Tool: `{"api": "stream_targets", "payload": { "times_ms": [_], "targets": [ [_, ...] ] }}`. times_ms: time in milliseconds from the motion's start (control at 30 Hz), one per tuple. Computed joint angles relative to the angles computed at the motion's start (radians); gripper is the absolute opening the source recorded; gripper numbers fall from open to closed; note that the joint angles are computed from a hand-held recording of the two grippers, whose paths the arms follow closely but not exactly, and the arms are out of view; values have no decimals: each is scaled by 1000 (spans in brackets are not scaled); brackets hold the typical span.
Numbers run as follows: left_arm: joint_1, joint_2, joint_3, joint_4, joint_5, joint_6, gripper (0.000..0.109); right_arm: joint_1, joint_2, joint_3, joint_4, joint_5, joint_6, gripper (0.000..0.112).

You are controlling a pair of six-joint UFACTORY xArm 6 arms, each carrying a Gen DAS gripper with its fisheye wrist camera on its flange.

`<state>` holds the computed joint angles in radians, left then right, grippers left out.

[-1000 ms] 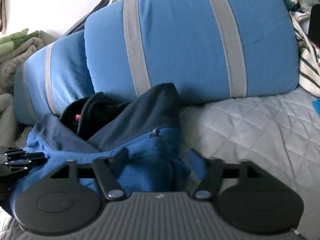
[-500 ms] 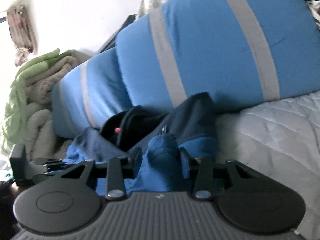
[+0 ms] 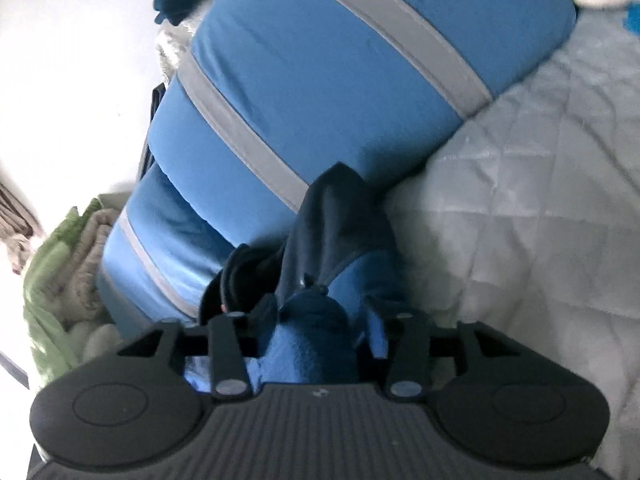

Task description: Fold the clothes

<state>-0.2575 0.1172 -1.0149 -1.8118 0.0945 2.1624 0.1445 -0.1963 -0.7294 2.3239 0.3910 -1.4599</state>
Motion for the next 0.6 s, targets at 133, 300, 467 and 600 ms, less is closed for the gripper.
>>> {"api": "stream_targets", "payload": {
  "times_ms": [133, 300, 467, 600],
  "targets": [
    [0, 0, 2, 24, 0, -32, 31, -22, 20, 9, -75, 78, 61, 49],
    [-2, -12, -9, -68, -26, 32, 47, 22, -4, -6, -25, -1, -63, 22],
    [79, -145, 55, -115, 74, 0, 55, 68, -13, -69, 184, -156, -281, 17],
    [224, -208, 83, -42, 188, -203, 70, 87, 3, -122, 277, -240, -373, 17]
  ]
}}
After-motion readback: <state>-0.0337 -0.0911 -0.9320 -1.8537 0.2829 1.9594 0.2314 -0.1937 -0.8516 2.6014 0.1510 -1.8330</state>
